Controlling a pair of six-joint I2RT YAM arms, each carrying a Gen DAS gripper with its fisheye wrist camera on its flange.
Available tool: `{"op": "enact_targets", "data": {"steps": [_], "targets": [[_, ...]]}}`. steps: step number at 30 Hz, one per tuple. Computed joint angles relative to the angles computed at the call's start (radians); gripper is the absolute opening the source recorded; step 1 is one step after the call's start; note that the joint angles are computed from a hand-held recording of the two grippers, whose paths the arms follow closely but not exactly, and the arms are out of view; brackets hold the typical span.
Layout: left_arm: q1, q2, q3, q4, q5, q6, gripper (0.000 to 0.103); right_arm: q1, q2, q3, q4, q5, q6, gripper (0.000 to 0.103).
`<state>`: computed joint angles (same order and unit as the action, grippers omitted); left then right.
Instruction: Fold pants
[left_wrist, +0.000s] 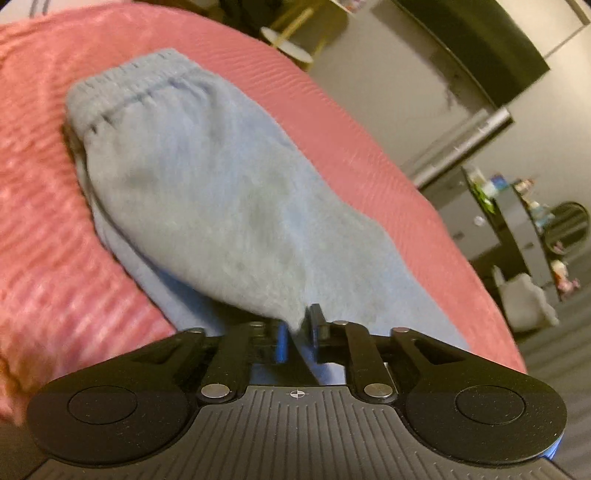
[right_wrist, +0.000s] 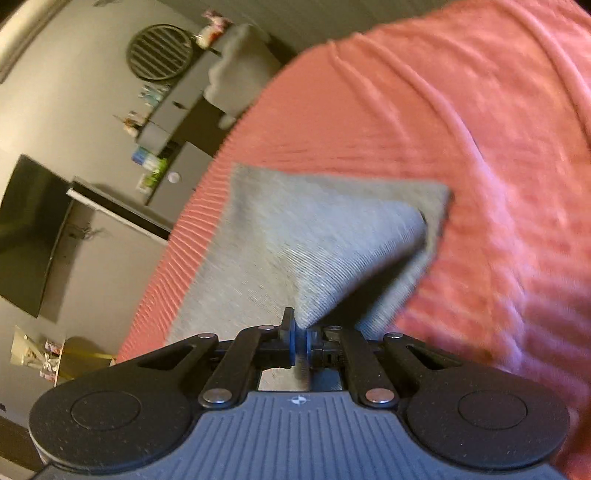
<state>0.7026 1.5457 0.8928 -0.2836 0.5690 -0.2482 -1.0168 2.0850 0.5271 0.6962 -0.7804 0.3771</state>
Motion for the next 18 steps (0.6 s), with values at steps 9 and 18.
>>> {"op": "enact_targets", "data": {"steps": [9,18], "targets": [[0.083,0.159,0.048,0.037,0.005,-0.166,0.035,-0.007,0.095,0.036,0.063,-0.032,0.06,0.017],[0.105,0.186,0.037,0.056,0.035,-0.193,0.028,0.025,0.071,0.077,0.046,0.024,0.075,0.022]]}}
